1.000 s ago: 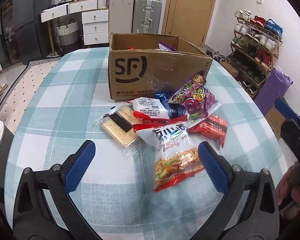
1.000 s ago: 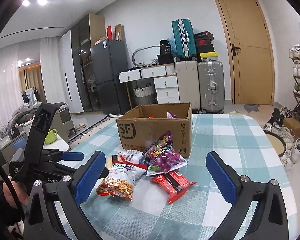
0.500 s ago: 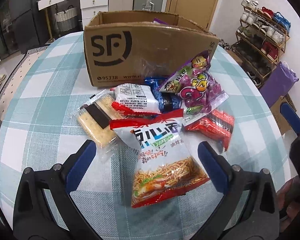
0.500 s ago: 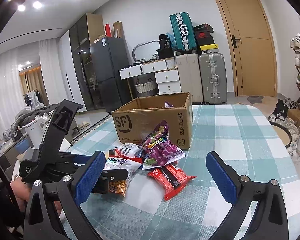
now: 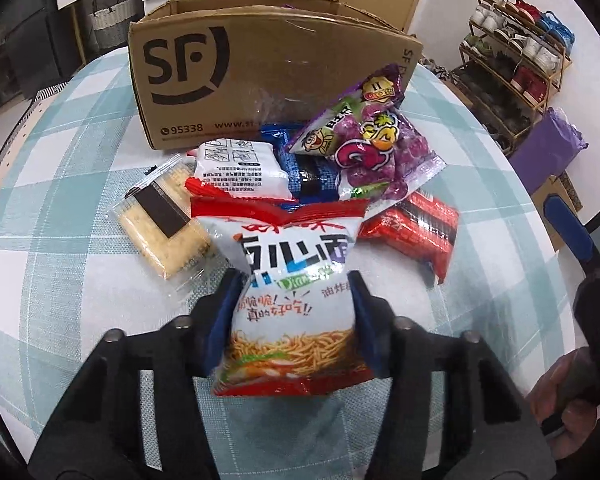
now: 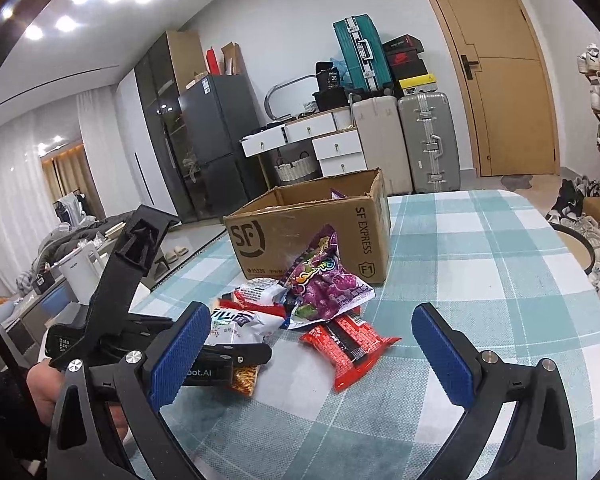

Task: Organize snacks
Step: 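Lower the left tool onto the white noodle-snack bag and close on it, then grasp the red chip bag with the right tool while the left tool holds the noodle bag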

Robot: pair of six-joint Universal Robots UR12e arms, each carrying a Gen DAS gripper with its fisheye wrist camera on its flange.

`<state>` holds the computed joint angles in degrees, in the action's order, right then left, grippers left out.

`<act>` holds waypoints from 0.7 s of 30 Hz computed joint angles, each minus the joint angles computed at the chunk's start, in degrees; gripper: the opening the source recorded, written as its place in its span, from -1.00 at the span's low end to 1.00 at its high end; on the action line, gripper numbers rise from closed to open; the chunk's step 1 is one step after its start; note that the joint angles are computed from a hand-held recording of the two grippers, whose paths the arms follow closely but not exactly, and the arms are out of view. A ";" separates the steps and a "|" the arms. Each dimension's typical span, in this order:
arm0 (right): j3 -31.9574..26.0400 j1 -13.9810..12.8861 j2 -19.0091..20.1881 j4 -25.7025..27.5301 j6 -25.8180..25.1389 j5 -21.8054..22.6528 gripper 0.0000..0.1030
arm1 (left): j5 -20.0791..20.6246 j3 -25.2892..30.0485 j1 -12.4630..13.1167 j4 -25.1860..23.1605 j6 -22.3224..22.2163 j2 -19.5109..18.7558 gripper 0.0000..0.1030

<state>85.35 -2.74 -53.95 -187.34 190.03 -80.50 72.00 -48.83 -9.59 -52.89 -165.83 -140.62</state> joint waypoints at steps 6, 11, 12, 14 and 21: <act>0.17 -0.16 -0.02 -0.38 0.26 0.83 0.99 | -0.96 -0.26 -0.07 -0.51 0.60 0.13 -0.20; 0.07 -0.29 0.04 0.04 0.87 1.17 0.99 | -1.79 -1.34 -0.18 1.31 0.62 0.84 -0.20; 0.00 -0.17 0.05 0.25 0.63 0.68 0.99 | -1.71 -1.92 0.00 1.87 0.76 1.21 -0.20; -0.08 0.02 0.03 0.51 -0.01 0.15 0.99 | -2.36 -3.19 0.34 3.03 0.52 2.00 -0.20; -0.21 0.13 0.00 1.68 0.60 -1.36 0.99 | -3.35 -6.81 1.59 7.12 -1.02 4.23 -0.20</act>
<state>85.14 -2.61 -53.96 -185.65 190.63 -81.87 68.65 -55.64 -8.00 -45.77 -166.86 -136.39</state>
